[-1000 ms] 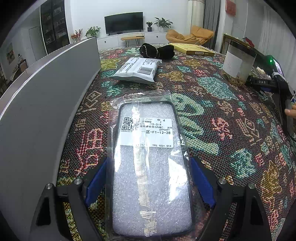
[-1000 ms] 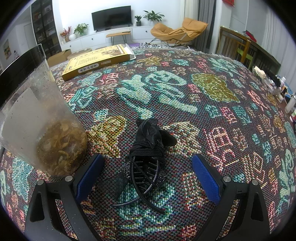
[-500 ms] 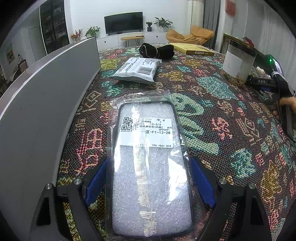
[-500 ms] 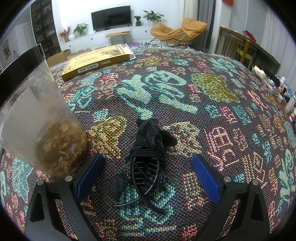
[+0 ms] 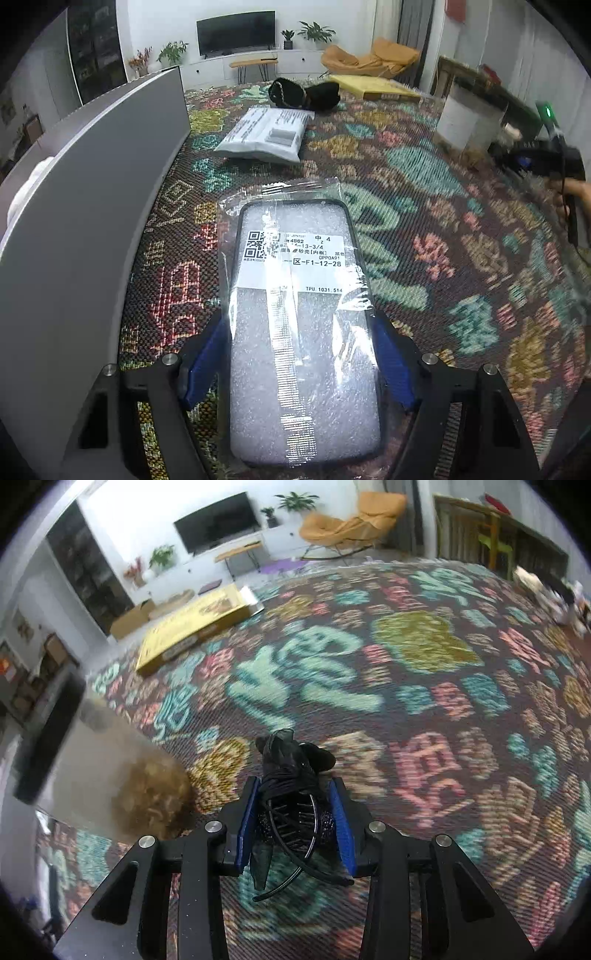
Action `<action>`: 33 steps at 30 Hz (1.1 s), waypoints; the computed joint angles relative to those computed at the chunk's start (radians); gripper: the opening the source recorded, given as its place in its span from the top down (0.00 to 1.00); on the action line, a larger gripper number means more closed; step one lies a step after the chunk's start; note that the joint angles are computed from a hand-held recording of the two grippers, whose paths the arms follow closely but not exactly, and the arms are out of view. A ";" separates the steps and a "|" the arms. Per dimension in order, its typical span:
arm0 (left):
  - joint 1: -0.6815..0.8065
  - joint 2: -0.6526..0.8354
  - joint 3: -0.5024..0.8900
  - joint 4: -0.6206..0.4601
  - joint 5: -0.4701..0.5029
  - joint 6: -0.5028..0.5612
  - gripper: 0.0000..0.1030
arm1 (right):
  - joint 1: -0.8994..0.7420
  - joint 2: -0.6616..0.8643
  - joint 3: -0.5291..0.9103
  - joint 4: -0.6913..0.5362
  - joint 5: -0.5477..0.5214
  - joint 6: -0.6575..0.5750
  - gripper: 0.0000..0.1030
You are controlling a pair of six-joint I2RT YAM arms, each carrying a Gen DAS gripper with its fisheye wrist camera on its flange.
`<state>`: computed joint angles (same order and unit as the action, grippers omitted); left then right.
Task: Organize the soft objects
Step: 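Carry the pouch and cable bundle over the white box and open both grippers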
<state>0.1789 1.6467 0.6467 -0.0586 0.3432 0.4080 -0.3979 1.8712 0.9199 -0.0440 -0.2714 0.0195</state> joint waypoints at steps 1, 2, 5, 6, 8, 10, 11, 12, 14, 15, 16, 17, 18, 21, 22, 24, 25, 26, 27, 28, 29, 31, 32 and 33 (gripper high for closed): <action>0.015 -0.016 0.010 -0.028 0.027 -0.005 0.27 | -0.021 -0.019 -0.005 -0.014 -0.024 -0.004 0.61; 0.029 -0.035 0.017 -0.053 0.056 -0.010 0.27 | -0.044 -0.046 -0.019 -0.027 -0.046 -0.002 0.61; 0.080 -0.104 0.040 -0.149 0.161 -0.023 0.27 | -0.085 -0.174 -0.099 -0.027 -0.070 0.029 0.61; 0.093 -0.124 0.053 -0.188 0.190 -0.025 0.27 | -0.091 -0.229 -0.129 -0.030 -0.065 0.040 0.61; 0.131 -0.169 0.087 -0.280 0.268 -0.022 0.27 | -0.089 -0.348 -0.185 -0.050 -0.062 0.043 0.61; 0.190 -0.218 0.132 -0.394 0.357 -0.001 0.27 | -0.048 -0.475 -0.216 -0.105 -0.052 0.033 0.61; 0.245 -0.240 0.168 -0.476 0.415 0.032 0.27 | -0.006 -0.542 -0.226 -0.139 -0.041 0.035 0.61; 0.275 -0.244 0.195 -0.521 0.442 0.051 0.27 | 0.057 -0.610 -0.232 -0.179 -0.024 0.047 0.61; 0.396 -0.238 0.289 -0.677 0.510 0.157 0.27 | 0.206 -0.699 -0.227 -0.236 0.012 0.098 0.61; 0.435 -0.227 0.322 -0.724 0.522 0.193 0.27 | 0.312 -0.736 -0.217 -0.255 0.034 0.148 0.61; 0.499 -0.197 0.382 -0.797 0.535 0.254 0.27 | 0.422 -0.755 -0.204 -0.255 0.055 0.206 0.61; 0.539 -0.174 0.424 -0.838 0.537 0.287 0.27 | 0.528 -0.747 -0.181 -0.242 0.073 0.264 0.61; 0.611 -0.129 0.493 -0.898 0.537 0.345 0.27 | 0.625 -0.725 -0.156 -0.220 0.089 0.317 0.61; 0.751 -0.028 0.643 -0.963 0.502 0.431 0.27 | 0.917 -0.564 -0.032 -0.097 0.113 0.474 0.61; 0.782 -0.008 0.670 -0.958 0.489 0.438 0.27 | 0.981 -0.498 0.018 -0.066 0.111 0.503 0.61; 0.853 0.049 0.742 -0.942 0.452 0.452 0.27 | 1.113 -0.315 0.184 -0.028 0.104 0.555 0.61; 0.882 0.075 0.771 -0.936 0.431 0.459 0.27 | 1.165 -0.218 0.281 -0.030 0.099 0.567 0.61; 0.899 0.092 0.781 -0.921 0.412 0.461 0.26 | 1.203 -0.144 0.355 -0.031 0.098 0.576 0.60; 0.917 0.102 0.779 -0.883 0.381 0.450 0.25 | 1.237 -0.067 0.435 -0.039 0.102 0.580 0.58; 0.932 0.122 0.780 -0.837 0.345 0.430 0.19 | 1.267 0.004 0.508 -0.057 0.111 0.579 0.42; 0.939 0.143 0.784 -0.805 0.319 0.411 0.10 | 1.289 0.100 0.615 -0.107 0.090 0.567 0.09; 0.956 0.187 0.790 -0.756 0.277 0.369 0.05 | 1.316 0.232 0.764 -0.222 0.069 0.559 0.09; 0.961 0.199 0.789 -0.741 0.261 0.356 0.05 | 1.322 0.244 0.771 -0.239 0.086 0.555 0.09; 0.966 0.206 0.781 -0.726 0.247 0.350 0.05 | 1.330 0.227 0.727 -0.213 0.122 0.537 0.09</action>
